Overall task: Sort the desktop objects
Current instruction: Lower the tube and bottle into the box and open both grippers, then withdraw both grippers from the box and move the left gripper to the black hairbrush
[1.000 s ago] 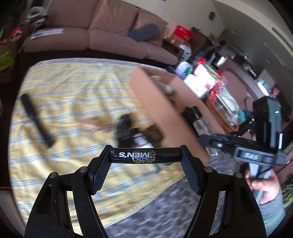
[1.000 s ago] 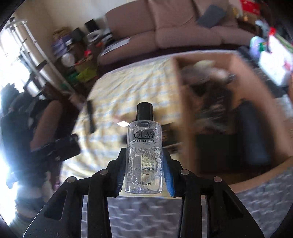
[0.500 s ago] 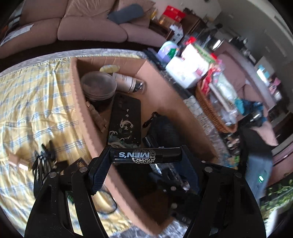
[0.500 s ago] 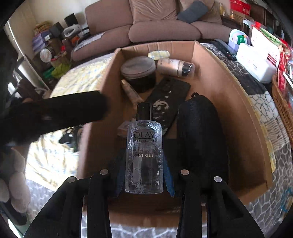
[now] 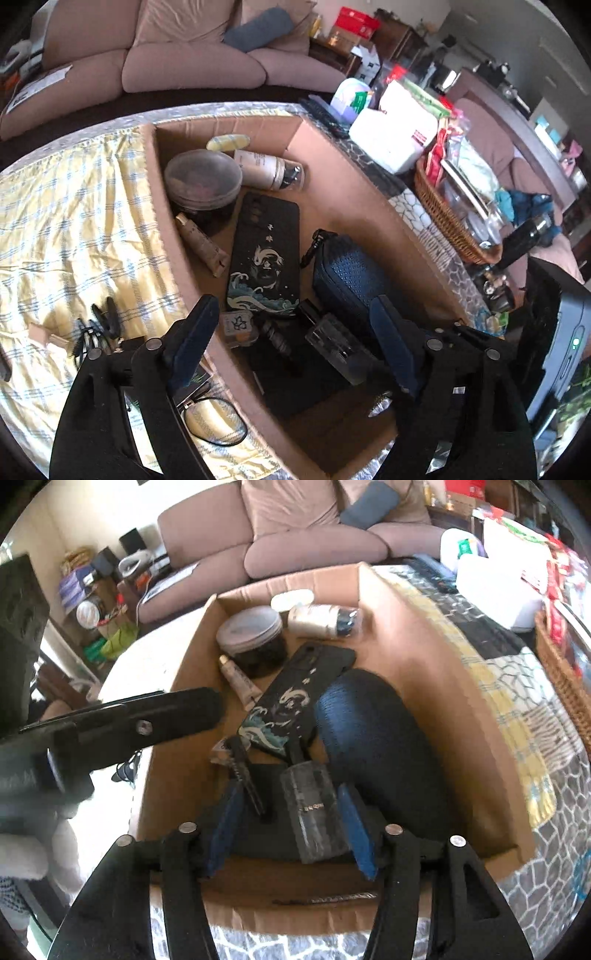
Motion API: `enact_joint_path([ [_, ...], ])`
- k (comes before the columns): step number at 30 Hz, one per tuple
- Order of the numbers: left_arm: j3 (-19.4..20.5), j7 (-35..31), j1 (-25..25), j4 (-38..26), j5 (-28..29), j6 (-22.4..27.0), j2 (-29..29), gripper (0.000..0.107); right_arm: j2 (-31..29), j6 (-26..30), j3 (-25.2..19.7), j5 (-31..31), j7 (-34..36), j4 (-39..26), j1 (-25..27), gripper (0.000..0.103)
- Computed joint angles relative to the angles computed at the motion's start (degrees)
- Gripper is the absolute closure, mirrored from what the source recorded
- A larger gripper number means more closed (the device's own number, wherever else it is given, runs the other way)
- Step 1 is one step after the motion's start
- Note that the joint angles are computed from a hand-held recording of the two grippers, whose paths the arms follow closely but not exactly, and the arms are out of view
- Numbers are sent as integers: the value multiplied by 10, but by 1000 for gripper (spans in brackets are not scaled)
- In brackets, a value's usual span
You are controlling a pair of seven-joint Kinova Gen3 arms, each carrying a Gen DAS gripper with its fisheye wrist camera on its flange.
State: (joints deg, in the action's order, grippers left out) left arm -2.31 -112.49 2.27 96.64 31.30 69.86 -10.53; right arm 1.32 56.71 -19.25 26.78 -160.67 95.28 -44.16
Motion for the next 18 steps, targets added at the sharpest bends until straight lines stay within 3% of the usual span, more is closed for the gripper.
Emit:
enact_joint_path([
  [7, -48, -28, -22, -6, 12, 43, -37, 12, -27, 37, -20, 22, -38, -12, -6, 38],
  [10, -81, -53, -37, -4, 11, 66, -59, 7, -36, 50, -33, 34, -54, -22, -7, 29],
  [18, -202, -145, -84, 9, -12, 145, -105, 4, -18, 115, -72, 82, -98, -84, -49, 23],
])
